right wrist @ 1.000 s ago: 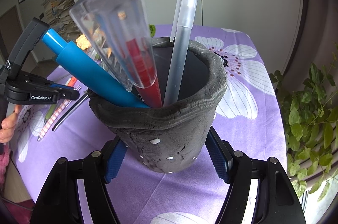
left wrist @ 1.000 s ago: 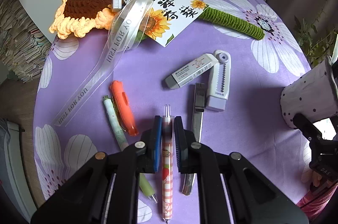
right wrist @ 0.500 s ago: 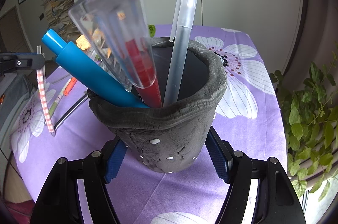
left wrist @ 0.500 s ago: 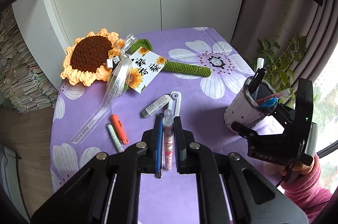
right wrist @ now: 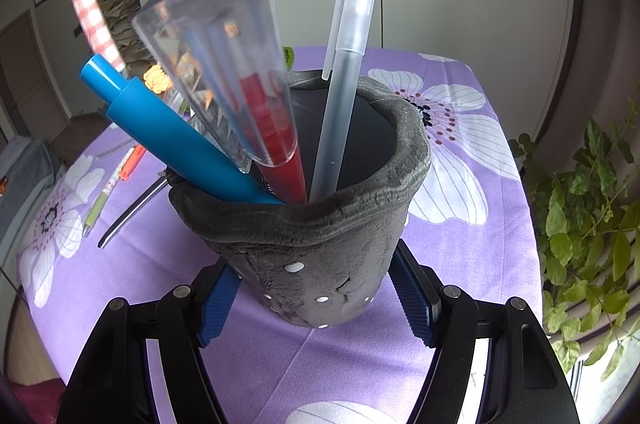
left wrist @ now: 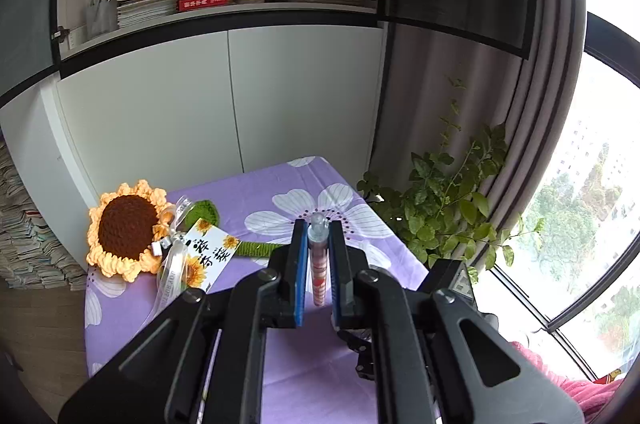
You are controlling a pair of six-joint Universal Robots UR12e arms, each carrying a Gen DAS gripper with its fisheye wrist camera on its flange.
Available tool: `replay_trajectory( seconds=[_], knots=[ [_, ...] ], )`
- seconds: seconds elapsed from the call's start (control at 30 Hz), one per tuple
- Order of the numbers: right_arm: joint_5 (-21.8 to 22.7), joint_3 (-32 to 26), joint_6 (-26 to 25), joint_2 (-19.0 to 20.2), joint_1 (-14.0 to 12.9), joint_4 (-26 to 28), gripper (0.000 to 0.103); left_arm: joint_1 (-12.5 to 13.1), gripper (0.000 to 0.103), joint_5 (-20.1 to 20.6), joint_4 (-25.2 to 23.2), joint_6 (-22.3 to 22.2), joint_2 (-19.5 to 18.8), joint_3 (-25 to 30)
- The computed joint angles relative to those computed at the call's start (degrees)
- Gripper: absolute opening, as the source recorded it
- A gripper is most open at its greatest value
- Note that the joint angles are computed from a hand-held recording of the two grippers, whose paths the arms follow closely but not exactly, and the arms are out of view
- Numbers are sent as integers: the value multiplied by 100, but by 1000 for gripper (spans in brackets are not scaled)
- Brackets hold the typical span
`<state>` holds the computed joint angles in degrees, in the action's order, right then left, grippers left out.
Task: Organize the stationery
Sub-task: 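Lift the pink checkered pen with the left tool and drop it into the cup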
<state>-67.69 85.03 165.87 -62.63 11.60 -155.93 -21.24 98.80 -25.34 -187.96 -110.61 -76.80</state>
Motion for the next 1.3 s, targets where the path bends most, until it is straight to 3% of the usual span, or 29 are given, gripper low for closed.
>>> replay_trajectory(
  seconds=[0.37, 0.87, 1.3],
  knots=[
    [-51, 13, -8, -12, 21, -5, 72, -112, 8, -358, -220, 344, -378, 609],
    [-59, 20, -11, -19, 27, -5, 72, -135, 8, -75, -1325, 531, -733, 907],
    [163, -14, 64, -5, -20, 58, 72, -78, 11, -106, -1059, 343, -558, 639]
  ],
)
